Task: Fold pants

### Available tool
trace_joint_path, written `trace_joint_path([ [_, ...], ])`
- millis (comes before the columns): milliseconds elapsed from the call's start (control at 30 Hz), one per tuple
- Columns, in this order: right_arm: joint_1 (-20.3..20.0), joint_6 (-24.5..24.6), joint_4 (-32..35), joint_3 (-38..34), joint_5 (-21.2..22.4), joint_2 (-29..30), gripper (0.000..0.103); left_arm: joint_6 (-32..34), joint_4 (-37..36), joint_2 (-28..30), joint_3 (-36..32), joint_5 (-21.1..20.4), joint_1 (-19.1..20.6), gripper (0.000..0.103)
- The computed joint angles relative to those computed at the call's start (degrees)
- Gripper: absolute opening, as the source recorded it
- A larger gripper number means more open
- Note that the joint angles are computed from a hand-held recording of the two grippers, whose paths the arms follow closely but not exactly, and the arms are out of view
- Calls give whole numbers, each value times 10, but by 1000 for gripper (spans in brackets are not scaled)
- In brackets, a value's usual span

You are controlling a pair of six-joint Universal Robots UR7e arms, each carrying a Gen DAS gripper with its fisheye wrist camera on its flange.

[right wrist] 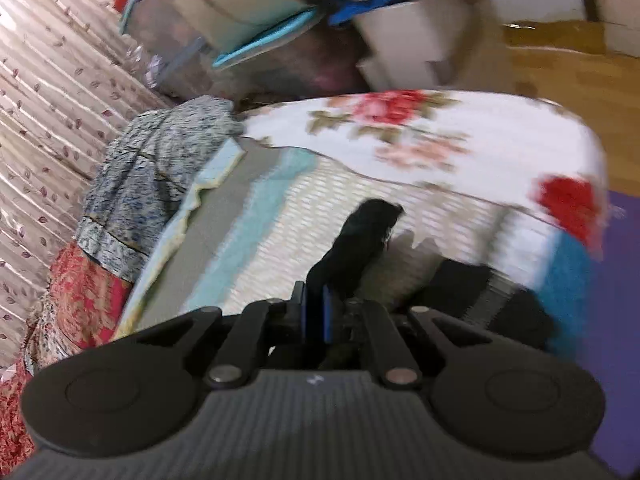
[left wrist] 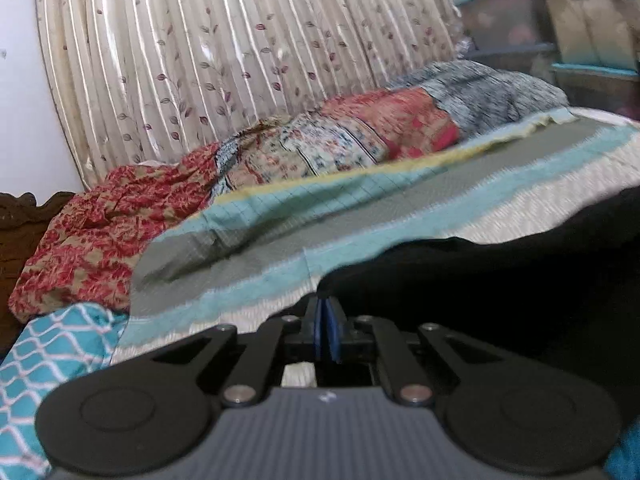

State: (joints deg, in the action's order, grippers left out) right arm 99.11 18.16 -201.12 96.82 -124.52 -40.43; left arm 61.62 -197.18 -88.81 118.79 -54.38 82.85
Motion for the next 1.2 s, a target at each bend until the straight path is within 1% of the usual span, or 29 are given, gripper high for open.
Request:
trace_joint_path([
  [100, -14, 13, -71, 90, -13, -19, 10, -25, 20, -40, 58, 18, 7, 4],
  [133, -21, 26, -85, 111, -15, -21, 10, -53, 45, -50, 70, 26, 11, 5],
  [167, -29, 37, -96, 127, -21, -18, 10, -85, 72, -57, 80, 37, 16, 9],
  [200, -30, 38, -100, 130, -43, -8, 13, -104, 77, -58, 90, 51, 19, 11],
  [233, -27, 27, -113, 123, -89, 10, 19, -127, 97, -60, 96, 64, 23, 19],
  [267, -24, 22, -125, 115, -129, 27, 40, -148, 122, -66, 99, 69, 27, 26],
  [300, -23, 31, -127, 114, -146, 33, 51, -166, 142, -76, 104, 70, 29, 26],
  [333, -23, 38, -144, 121, -143, 33, 55, -183, 163, -90, 108, 66, 30, 26],
  [367, -20, 33, -185, 126, -141, 39, 56, -197, 181, -107, 110, 56, 33, 29],
  [400, -13, 18, -227, 126, -140, 46, 56, -213, 197, -126, 111, 41, 36, 32],
  [467, 3, -27, -270, 126, -132, 51, 56, -257, 228, -160, 103, 11, 47, 46],
  [500, 11, -49, -286, 126, -117, 53, 56, -283, 241, -167, 91, -6, 56, 48],
  [533, 19, -74, -297, 129, -91, 54, 56, -315, 258, -172, 75, -22, 65, 55],
  [567, 27, -100, -299, 130, -60, 54, 56, -356, 279, -171, 52, -39, 77, 65],
  [633, 48, -154, -285, 122, -1, 62, 56, -425, 311, -156, 6, -72, 99, 80],
  [700, 71, -212, -238, 108, 60, 71, 56, -481, 335, -130, -39, -113, 120, 80],
  [733, 85, -241, -207, 96, 87, 81, 56, -502, 351, -113, -64, -137, 130, 83],
  [767, 98, -266, -174, 84, 110, 92, 56, -520, 366, -92, -91, -156, 137, 94],
  [800, 110, -288, -132, 70, 134, 102, 56, -529, 370, -76, -105, -157, 140, 99],
  [833, 122, -305, -86, 54, 156, 115, 55, -536, 375, -57, -122, -148, 140, 100],
  [867, 135, -319, -43, 34, 173, 132, 55, -542, 389, -37, -142, -146, 143, 96],
  [900, 145, -329, -13, 15, 186, 149, 55, -551, 406, -23, -158, -155, 147, 91],
  [967, 164, -351, 44, -28, 217, 189, 55, -571, 461, -1, -187, -191, 157, 33],
  [1000, 174, -363, 68, -56, 223, 211, 55, -579, 477, -1, -184, -195, 156, 24],
  [1033, 185, -374, 87, -86, 223, 236, 54, -583, 482, 0, -184, -202, 156, 11],
  [1067, 194, -381, 107, -119, 224, 259, 52, -580, 469, -9, -172, -217, 156, 11],
  [1133, 206, -384, 130, -178, 228, 299, 49, -552, 427, -43, -134, -261, 154, 10],
  [1200, 216, -364, 141, -239, 233, 339, 49, -536, 389, -80, -99, -288, 156, 10],
])
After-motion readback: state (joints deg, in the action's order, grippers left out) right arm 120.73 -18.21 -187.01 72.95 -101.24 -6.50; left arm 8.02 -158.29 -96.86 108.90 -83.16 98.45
